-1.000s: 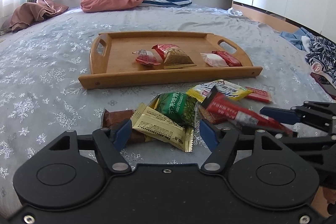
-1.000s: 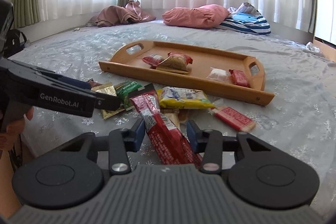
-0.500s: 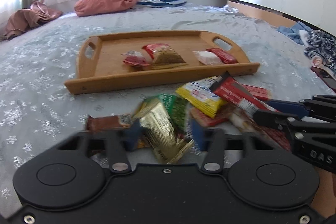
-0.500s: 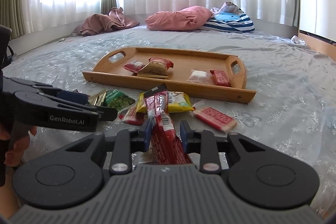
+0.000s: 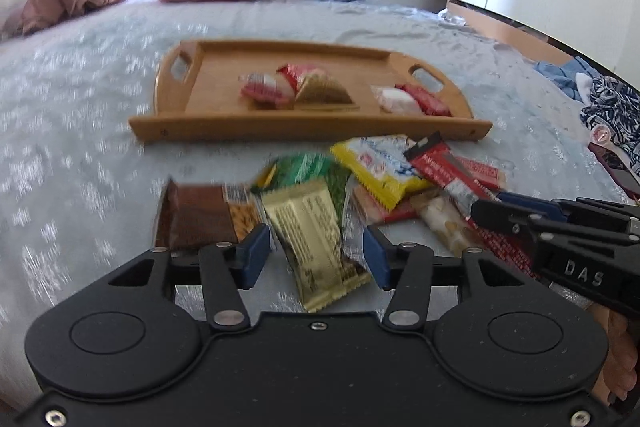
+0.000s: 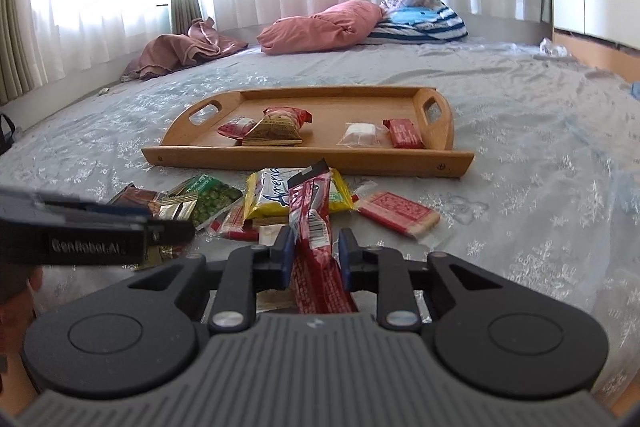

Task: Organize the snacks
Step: 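Grasp the gold wrapper packet with left tool while right tool grasps a red stick snack, then carry the gold packet and red stick snack over the tray and lower them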

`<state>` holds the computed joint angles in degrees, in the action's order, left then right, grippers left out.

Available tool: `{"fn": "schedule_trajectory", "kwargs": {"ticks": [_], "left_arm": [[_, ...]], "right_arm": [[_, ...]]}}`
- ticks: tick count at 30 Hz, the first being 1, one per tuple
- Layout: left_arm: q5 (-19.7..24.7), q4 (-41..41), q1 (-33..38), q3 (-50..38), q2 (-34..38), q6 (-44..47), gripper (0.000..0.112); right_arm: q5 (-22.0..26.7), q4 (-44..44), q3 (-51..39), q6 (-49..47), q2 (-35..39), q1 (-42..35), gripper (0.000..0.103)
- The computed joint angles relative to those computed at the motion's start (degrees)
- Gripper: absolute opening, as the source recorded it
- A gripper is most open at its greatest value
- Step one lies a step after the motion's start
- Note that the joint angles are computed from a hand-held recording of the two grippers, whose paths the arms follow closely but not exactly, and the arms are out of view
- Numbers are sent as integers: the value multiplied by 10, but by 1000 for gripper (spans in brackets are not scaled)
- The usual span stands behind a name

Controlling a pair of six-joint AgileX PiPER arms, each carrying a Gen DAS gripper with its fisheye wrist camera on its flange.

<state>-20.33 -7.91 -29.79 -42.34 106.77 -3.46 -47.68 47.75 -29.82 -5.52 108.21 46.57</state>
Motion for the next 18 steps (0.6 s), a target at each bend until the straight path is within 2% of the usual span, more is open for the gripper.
{"fn": "schedule_trajectory", "kwargs": {"ticks": [3,4,5,6,10,14,18], "left_arm": [[-2,-1,-5,2,-1,-4,46],[5,15,-4,-1,-1,-20,43],[12,30,-3,-5,-1,-37,34],[18,38,-3,-7,0,-49,31],[18,2,-13,-6,-7,-11,31],[17,-23,-19,-3,-13,20,31],[23,-43,-21,-1,-20,39,31]], "right_arm": [[9,-19,3,32,-3,-12,30],[11,-30,5,46,-4,-17,31],[14,-39,6,58,-4,-22,32],[16,-42,5,64,-4,-24,33],[13,-28,0,51,1,-18,38],[5,12,-11,0,11,2,38],[18,-21,-7,37,7,-16,34]]}}
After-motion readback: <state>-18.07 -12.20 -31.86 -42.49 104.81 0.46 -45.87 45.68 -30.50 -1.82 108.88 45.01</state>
